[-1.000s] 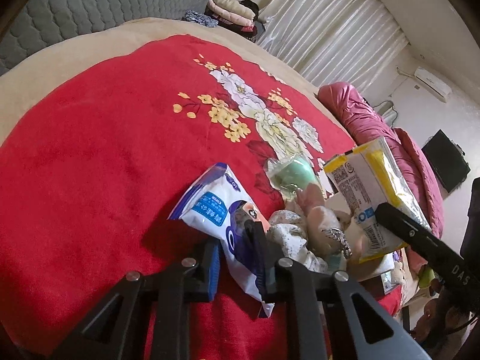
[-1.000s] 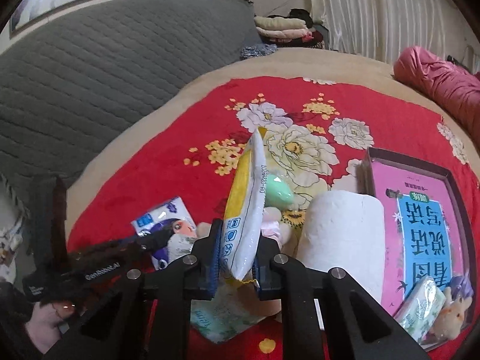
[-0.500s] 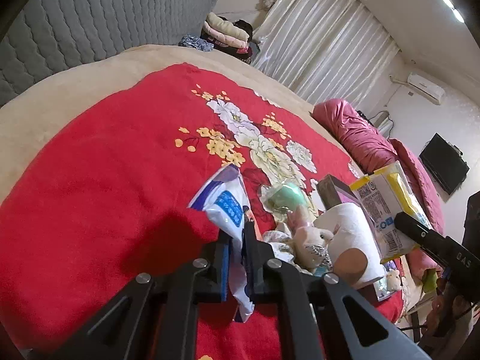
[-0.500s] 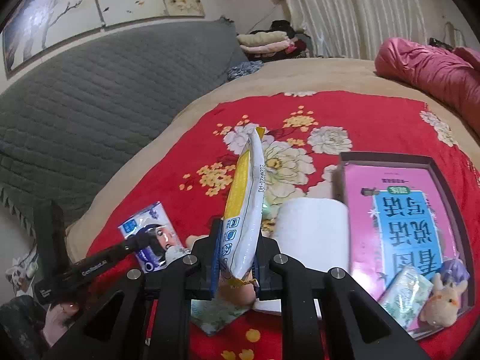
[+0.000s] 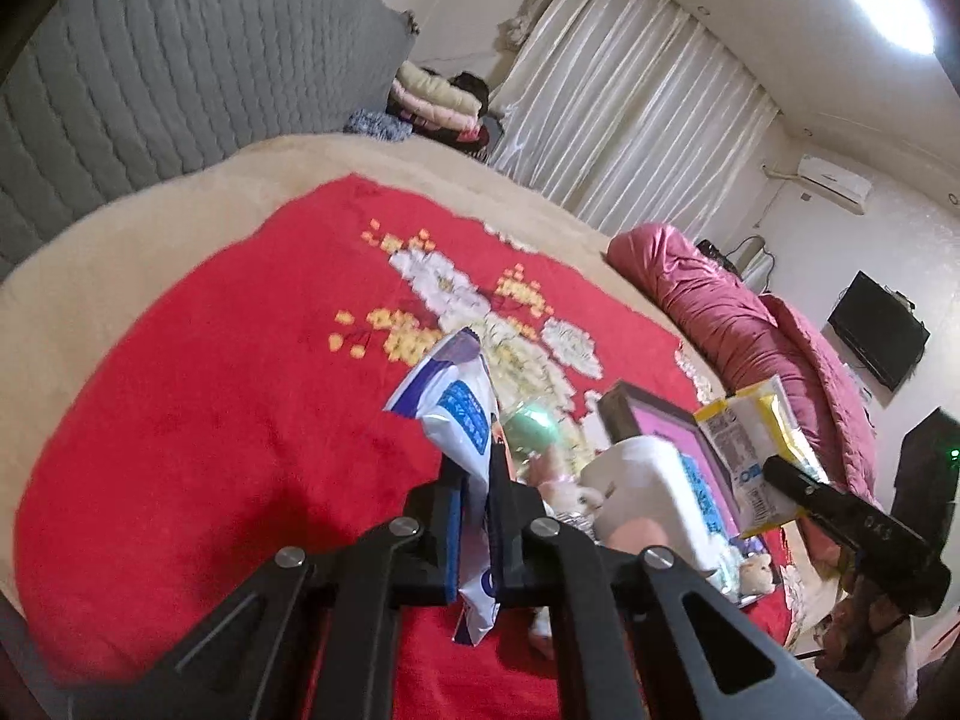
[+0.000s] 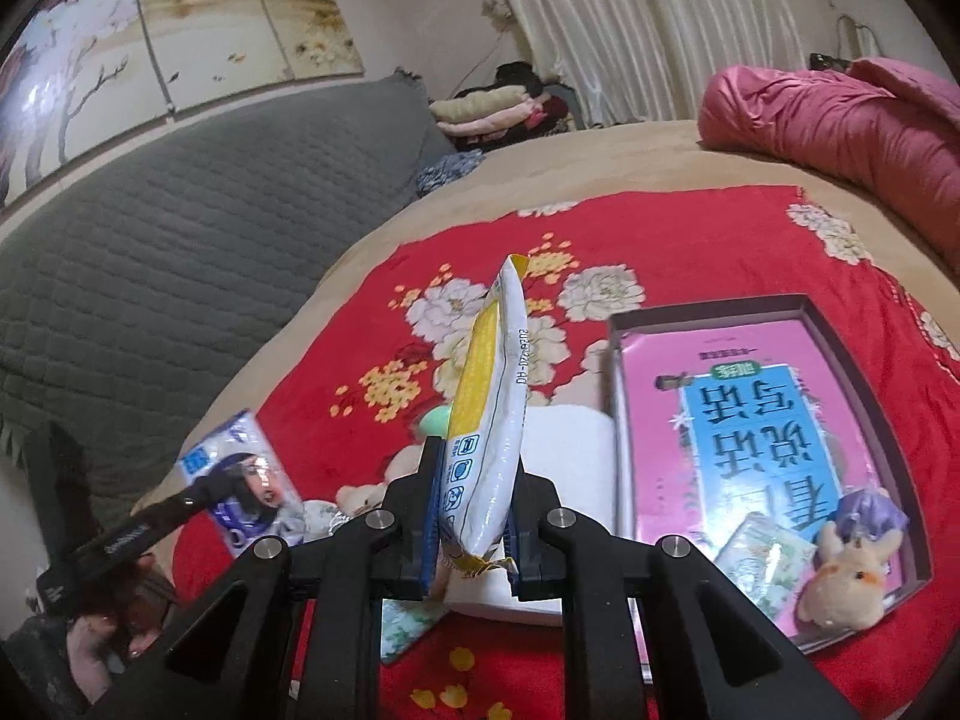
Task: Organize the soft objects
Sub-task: 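Carry blue pack in left tool while right tool carries yellow packet toward tray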
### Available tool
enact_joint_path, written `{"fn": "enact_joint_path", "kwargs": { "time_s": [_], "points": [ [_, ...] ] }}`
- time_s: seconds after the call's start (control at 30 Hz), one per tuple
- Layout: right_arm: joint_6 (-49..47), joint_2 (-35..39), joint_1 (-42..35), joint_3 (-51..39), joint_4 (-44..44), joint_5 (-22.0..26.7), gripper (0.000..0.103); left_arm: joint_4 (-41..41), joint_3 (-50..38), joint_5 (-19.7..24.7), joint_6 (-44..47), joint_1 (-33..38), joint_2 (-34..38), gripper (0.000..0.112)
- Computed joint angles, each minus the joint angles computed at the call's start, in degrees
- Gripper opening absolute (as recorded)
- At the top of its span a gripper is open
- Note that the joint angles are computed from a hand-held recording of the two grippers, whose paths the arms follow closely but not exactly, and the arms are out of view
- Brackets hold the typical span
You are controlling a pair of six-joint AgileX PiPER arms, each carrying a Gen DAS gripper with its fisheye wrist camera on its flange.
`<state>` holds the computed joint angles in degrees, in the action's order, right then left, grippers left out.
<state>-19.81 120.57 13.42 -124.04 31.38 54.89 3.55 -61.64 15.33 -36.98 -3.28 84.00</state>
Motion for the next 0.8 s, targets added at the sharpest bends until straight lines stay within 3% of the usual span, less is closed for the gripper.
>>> {"fn": "enact_joint_path", "kwargs": {
  "time_s": [0.1, 0.33, 0.53, 0.8],
  "points": [
    [-0.5, -1.5, -1.6, 2.0, 1.0, -1.3, 0.017, 7.3, -2.1, 2.1, -6.5, -2.2, -1.3, 0.007],
    [-1.3, -3.5, -6.0, 5.7, 3.8, -2.8, 0.017, 11.2, -6.9, 5.4, -9.4, -6.1, -0.6, 0.007],
    [-1.8, -4.3, -8.8, 7.6, 5.0, -3.9, 0.017, 8.2, -11.7, 6.9, -7.2, -8.9, 2.2, 0.007],
    [-1.9, -5.1, -12.8, 9.7, 6.5, -5.5, 0.017, 2.1, -24.7, 10.3, 0.3, -15.2, 10.8, 0.007]
  ]
}}
